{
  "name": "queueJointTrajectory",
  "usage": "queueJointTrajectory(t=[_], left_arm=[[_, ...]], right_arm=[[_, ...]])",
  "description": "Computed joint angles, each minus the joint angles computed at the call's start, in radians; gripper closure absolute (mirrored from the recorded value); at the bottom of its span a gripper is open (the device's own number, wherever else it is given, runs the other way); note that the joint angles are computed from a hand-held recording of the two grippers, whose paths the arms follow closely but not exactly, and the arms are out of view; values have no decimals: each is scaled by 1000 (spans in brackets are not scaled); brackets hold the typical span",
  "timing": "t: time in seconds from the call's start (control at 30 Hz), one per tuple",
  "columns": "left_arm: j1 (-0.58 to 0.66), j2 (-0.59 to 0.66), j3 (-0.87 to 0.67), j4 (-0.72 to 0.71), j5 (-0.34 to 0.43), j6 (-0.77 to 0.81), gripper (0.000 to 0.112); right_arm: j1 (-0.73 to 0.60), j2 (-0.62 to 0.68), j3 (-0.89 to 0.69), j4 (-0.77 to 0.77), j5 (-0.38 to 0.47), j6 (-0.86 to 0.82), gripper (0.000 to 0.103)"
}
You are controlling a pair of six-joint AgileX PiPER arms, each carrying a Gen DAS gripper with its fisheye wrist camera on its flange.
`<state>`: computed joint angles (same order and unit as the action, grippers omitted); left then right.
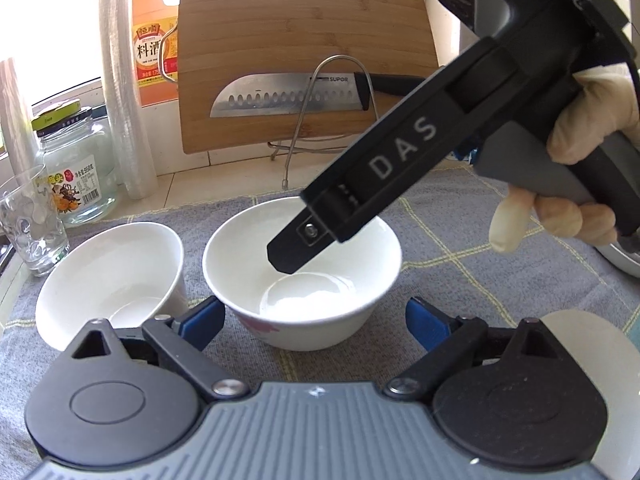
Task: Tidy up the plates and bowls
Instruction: 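Move the right tool to another white bowl and grip its rim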
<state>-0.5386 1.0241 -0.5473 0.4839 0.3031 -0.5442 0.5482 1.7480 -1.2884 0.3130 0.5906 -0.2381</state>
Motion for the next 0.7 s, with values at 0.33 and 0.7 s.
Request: queueJointTrajectory(t=[0.33,0.7], left_arm=[[57,9,4,-105,-35,105,25],[60,9,-2,-148,-23,169,25]], right_arm=[[-20,48,-48,77,18,-74,25],[-27,42,-42,116,24,-89,26]])
